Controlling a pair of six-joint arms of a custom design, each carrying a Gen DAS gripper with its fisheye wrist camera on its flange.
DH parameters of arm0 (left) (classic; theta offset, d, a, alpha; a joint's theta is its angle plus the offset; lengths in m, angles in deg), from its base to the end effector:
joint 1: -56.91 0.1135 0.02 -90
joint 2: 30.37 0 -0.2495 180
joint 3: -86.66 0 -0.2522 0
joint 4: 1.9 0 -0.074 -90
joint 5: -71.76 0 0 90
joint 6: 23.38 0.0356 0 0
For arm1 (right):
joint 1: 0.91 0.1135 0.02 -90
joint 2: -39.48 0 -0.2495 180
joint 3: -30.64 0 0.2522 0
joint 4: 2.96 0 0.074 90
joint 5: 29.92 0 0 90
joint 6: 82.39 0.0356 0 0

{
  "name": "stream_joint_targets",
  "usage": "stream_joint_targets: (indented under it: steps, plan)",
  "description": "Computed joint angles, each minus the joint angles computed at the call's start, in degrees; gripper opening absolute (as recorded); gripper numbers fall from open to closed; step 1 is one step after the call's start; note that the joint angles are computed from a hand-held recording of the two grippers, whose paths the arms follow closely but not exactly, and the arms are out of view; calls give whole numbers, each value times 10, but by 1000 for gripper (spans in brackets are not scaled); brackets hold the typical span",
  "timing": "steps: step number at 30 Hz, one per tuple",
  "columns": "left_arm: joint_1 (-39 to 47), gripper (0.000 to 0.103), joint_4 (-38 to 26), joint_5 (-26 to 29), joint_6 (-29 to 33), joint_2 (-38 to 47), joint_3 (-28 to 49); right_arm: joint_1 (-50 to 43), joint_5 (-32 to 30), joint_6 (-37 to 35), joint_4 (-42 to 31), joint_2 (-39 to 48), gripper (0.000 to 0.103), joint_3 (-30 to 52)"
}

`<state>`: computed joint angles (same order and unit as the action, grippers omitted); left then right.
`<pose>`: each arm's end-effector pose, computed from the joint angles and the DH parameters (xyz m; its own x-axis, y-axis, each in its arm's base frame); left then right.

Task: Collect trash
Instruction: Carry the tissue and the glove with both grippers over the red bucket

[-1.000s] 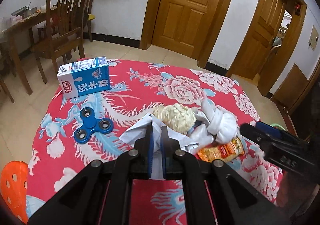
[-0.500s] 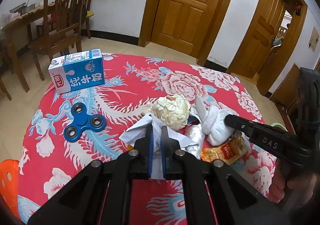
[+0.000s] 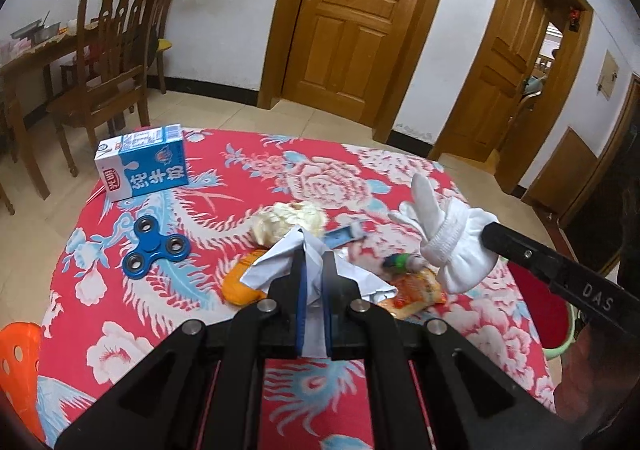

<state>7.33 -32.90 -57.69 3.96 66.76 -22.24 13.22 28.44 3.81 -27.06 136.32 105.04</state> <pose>0.2330 -0.2387 0.1652 -0.5729 -0.3853 -0.7235 -0.3162 0.9182 -0.2386 0.3393 0.1047 0.1892 -0.6654 -0.2257 -0.7116 -0.6032 0.7242 0.3343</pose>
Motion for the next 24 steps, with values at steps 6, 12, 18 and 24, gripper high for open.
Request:
stream_joint_targets:
  steps: [6, 12, 18, 24]
  plan:
    - [-30, 5, -24, -11, 5, 19, 45, -43, -20, -5, -5, -67, 5, -50]
    - [-51, 5, -40, -15, 19, 48, 97, -101, -42, -21, -19, -116, 5, -81]
    - [-67, 5, -51, -14, 41, 88, 159, -167, -59, -37, -32, -146, 5, -97]
    - [-76, 5, -69, 0, 77, 154, 256, -239, -68, -59, -48, -139, 5, -90]
